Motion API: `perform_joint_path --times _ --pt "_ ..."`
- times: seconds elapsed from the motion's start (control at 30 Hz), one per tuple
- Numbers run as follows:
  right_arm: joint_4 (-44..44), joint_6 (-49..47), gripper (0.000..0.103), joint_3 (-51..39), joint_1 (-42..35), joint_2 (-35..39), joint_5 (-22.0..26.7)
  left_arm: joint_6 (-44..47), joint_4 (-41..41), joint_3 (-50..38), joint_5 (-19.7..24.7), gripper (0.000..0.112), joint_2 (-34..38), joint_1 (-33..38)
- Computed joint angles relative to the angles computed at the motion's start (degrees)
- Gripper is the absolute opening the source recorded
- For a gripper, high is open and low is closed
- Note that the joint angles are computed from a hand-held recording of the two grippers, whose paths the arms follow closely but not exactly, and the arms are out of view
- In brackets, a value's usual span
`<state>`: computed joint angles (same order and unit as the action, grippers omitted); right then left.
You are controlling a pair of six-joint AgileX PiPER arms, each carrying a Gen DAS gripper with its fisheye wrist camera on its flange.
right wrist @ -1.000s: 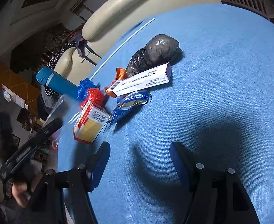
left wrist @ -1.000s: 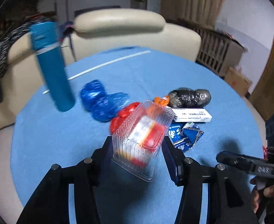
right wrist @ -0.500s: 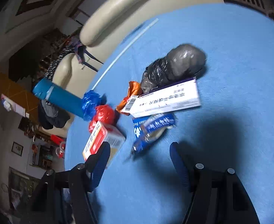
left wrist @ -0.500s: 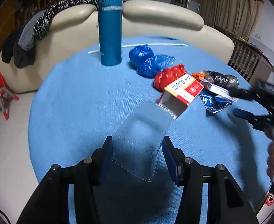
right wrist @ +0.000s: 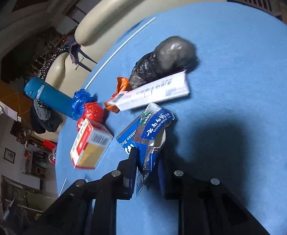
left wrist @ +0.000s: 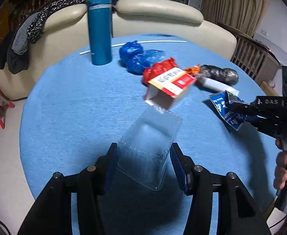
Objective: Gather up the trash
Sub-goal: 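Lift the blue carton toward the red basket with the right gripper while the left holds the container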
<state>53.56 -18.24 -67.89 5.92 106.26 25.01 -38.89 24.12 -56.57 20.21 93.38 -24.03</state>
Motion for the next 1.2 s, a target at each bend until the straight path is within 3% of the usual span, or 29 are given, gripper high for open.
perform_joint_path --times 0.2,0.7,1.07,1.2 --pt "8.00 -9.51 0.021 10.36 -1.71 -8.62 -2.21 -5.81 5.05 -0.52 3.55 0.055 -0.45 -5.25" --pt "14.30 -18.18 0.021 28.36 -1.72 -27.00 -5.55 -18.22 12.92 1.83 12.01 0.056 -6.27 -15.28" --pt "-10.46 5.90 0.021 34.43 1.09 -42.55 -9.74 -26.66 20.63 2.95 18.51 0.056 -11.13 -24.24" --pt "-10.38 5.87 0.021 35.20 0.72 -43.21 -9.84 -27.02 21.27 2.66 18.92 0.056 -10.32 -25.07"
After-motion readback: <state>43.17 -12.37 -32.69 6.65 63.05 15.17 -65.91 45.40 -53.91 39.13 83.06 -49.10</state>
